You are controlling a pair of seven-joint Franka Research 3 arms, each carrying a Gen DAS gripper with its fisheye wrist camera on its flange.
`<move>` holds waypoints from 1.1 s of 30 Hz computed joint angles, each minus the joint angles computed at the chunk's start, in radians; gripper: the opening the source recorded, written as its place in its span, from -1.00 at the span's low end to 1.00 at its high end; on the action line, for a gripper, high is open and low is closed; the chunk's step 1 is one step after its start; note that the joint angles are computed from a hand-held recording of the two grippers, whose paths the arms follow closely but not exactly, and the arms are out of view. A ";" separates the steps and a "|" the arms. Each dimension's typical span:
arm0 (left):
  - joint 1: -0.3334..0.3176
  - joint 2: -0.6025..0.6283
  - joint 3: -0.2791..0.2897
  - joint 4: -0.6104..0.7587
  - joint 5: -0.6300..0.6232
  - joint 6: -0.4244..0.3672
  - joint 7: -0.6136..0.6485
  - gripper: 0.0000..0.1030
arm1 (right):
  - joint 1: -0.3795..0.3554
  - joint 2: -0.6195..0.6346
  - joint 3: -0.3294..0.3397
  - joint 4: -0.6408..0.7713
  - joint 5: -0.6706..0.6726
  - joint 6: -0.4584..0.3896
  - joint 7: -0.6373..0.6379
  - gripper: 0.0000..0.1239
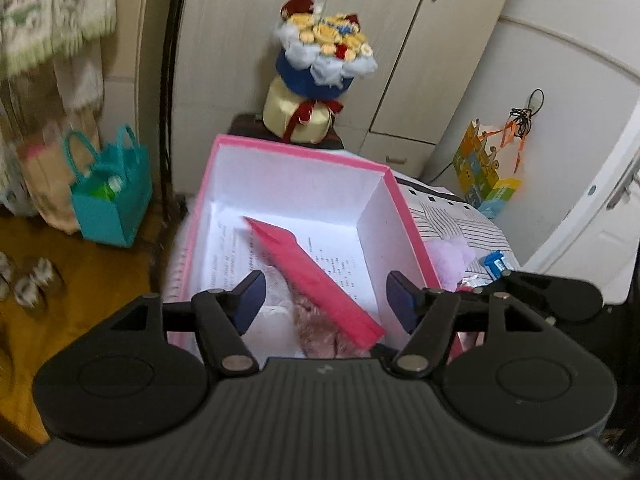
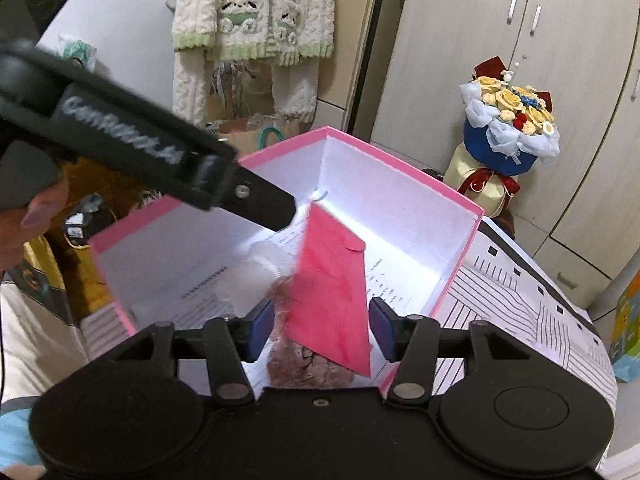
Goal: Organize soft objects
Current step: 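Lower the red envelope into the pink box and open both tools, then move the left tool to the white plush cat and grasp it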
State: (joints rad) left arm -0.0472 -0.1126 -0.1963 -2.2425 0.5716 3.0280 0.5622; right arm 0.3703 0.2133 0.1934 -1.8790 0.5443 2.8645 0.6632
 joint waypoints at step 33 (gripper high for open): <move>0.043 -0.294 -0.246 -0.132 0.213 -0.039 0.000 0.97 | -0.030 -0.461 -0.212 -0.381 0.517 -0.214 -0.486 0.43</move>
State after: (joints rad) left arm -0.0037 -0.4062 -0.4424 -2.3745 0.7846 2.9885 0.5622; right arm 0.3399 -0.2481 -0.0184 -2.2602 1.0616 2.6509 0.1772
